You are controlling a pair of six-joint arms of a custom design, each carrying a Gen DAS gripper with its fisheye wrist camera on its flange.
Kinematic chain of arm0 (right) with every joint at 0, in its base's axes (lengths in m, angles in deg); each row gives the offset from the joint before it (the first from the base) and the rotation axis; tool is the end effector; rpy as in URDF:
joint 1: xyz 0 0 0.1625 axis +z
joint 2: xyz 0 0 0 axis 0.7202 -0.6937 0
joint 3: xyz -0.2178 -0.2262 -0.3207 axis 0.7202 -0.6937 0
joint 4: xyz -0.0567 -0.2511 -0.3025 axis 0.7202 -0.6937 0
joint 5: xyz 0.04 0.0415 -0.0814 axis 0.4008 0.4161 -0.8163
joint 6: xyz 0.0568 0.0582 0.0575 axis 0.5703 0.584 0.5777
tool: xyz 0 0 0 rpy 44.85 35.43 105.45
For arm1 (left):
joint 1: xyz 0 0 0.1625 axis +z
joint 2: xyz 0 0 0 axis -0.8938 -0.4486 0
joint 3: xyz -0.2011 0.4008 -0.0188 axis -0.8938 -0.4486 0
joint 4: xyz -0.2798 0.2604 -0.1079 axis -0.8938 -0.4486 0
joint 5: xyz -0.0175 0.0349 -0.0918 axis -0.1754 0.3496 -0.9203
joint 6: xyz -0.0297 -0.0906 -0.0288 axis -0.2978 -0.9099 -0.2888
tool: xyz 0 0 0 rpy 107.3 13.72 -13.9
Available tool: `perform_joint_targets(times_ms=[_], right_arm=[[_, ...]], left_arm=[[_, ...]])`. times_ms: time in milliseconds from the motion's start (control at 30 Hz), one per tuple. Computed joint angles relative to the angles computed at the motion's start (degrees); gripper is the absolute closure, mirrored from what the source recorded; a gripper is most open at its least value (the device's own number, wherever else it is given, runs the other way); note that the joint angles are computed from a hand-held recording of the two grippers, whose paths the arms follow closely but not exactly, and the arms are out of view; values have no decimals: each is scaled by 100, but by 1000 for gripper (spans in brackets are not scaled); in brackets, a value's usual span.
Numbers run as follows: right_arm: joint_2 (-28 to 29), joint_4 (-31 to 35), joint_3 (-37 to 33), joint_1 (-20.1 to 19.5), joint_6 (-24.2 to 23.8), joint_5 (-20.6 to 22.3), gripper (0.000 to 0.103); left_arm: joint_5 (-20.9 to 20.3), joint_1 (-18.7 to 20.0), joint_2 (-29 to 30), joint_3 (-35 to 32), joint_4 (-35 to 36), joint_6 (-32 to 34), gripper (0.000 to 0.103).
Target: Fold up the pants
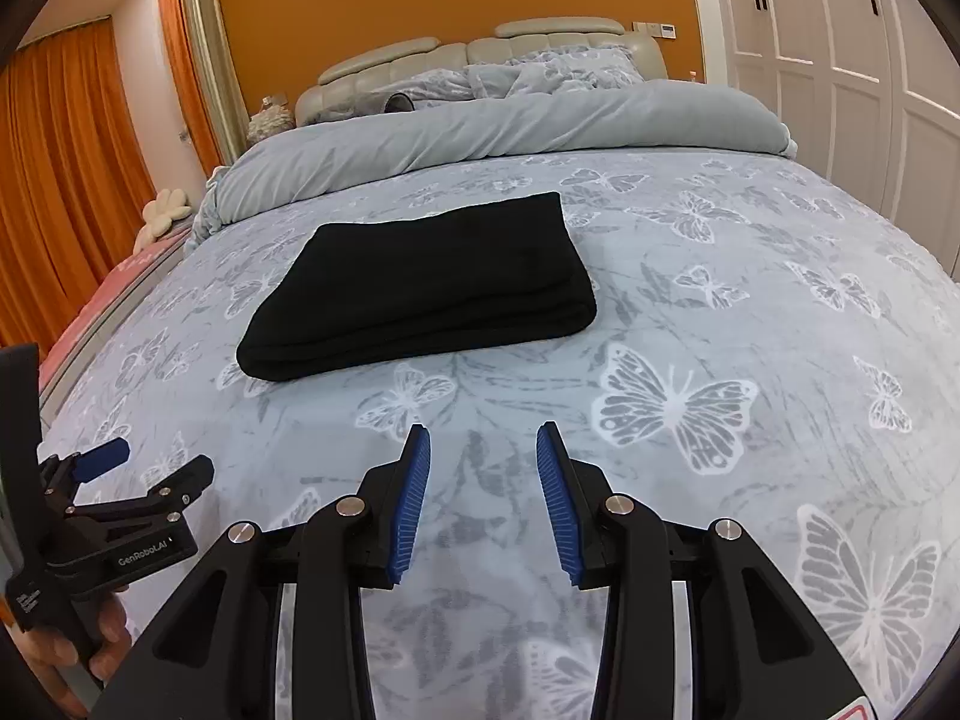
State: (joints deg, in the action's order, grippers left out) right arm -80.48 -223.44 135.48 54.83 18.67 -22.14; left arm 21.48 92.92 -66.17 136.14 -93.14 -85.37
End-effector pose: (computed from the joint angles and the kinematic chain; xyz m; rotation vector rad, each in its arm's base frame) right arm 0.1671 -0.3576 0.0661 0.6326 -2.4466 0.9197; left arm -0.1175 -0.3226 0.0909 0.0848 2.0031 -0.9130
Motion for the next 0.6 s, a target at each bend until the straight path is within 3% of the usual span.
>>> perform_joint_targets(times_ms=[300, 433, 600], right_arm=[[57, -147, 5, 36, -34, -13, 66], [188, -413, -24, 121, -168, -147, 59], [309, -556, -51, 210, -322, -258, 59]], left_arm=[[85, -112, -71, 31, 179, -205, 6], [192, -246, -146, 15, 544, -504, 6], [218, -320, -246, 39, 629, -596, 5]])
